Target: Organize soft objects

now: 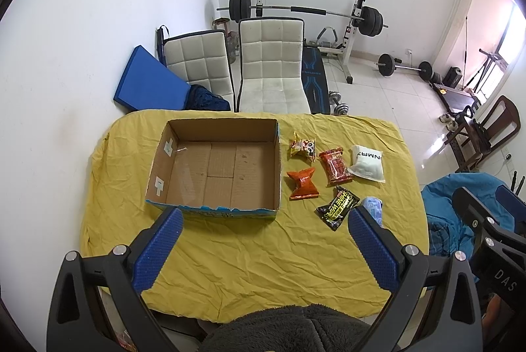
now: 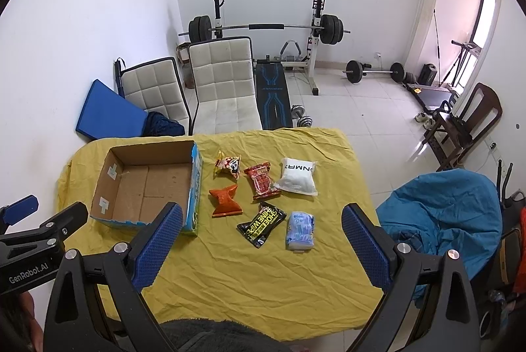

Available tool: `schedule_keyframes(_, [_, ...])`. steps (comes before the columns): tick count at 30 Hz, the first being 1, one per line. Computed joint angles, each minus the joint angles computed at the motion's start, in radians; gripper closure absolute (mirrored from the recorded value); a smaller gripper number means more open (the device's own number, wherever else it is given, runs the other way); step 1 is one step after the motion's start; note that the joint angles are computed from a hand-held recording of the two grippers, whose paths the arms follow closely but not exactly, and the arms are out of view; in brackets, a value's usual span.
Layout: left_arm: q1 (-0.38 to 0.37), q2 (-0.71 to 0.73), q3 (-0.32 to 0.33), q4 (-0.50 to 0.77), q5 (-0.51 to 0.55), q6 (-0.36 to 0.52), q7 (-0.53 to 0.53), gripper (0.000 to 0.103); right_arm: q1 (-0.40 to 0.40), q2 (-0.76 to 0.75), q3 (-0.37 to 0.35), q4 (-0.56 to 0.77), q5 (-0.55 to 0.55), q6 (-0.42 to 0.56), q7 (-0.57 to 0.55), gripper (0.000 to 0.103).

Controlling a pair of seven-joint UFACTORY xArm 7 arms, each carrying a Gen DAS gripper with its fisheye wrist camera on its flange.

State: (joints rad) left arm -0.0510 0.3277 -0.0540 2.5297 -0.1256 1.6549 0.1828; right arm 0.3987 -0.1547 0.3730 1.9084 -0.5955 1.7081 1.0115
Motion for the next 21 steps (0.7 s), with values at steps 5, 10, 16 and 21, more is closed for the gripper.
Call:
schedule_keyframes(5, [0.001,-0.001,-0.001,0.0,0.0,0.001,0.0,0.0,0.001,0.001,0.002,0.005,-0.002,0.007,0.001,0.004])
schedule_keyframes(10, [0.003,0.026,-0.003,0.046,-0.005,0.025,0.001,0.0,0.004,0.01,0.003,0.021,-0.007,0.019,0.002,0.004])
schedule_keyframes(16, [0.003,0.03,-0.004,0.049,-0.005,0.024,0.003,0.0,0.008,0.015,-0.006,0.021,-0.005,0.013,0.004,0.004])
schedule_keyframes(21, [0.001,0.028,-0.004,0.047,-0.003,0.024,0.001,0.0,0.007,0.009,-0.012,0.011,-0.002,0.009,0.002,0.004])
